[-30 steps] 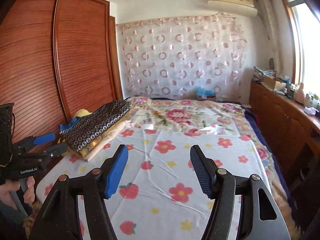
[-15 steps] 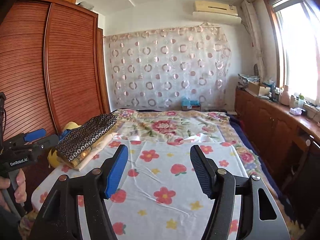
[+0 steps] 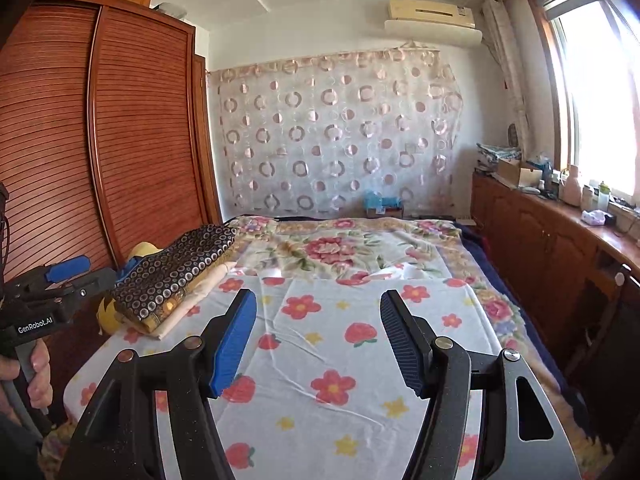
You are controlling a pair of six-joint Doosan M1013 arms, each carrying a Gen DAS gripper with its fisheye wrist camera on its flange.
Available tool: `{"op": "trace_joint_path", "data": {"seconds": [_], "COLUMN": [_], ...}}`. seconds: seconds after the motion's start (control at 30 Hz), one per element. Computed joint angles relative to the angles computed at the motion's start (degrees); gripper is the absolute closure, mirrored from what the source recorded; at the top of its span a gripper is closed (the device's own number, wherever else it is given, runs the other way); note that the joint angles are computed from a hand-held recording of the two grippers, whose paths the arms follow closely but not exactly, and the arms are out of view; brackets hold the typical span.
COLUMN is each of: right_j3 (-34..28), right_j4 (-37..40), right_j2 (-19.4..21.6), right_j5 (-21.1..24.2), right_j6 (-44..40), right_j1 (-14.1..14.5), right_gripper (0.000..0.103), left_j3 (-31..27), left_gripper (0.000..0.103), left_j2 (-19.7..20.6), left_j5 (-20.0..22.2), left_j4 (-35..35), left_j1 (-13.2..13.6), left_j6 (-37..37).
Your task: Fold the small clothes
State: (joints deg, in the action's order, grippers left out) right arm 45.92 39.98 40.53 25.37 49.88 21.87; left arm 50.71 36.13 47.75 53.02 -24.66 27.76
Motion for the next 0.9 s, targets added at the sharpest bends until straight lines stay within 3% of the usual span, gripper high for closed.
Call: {"op": "trace_joint_path", "data": {"seconds": [0.9], "right_j3": [-1.48], "right_j4": [0.31], "right_j2": [0.86], "right_j5": [0.90], "right_j6": [0.23], "right_j1": [-0.64], "right_gripper": [0.037], "left_j3": [1.17], "left_gripper": [0.022], "left_j2": [-0.69], "left_j5": [0.34], "left_j4": [1.99], "left_j1": [-0.34], "left_j6": [-1.94]}}
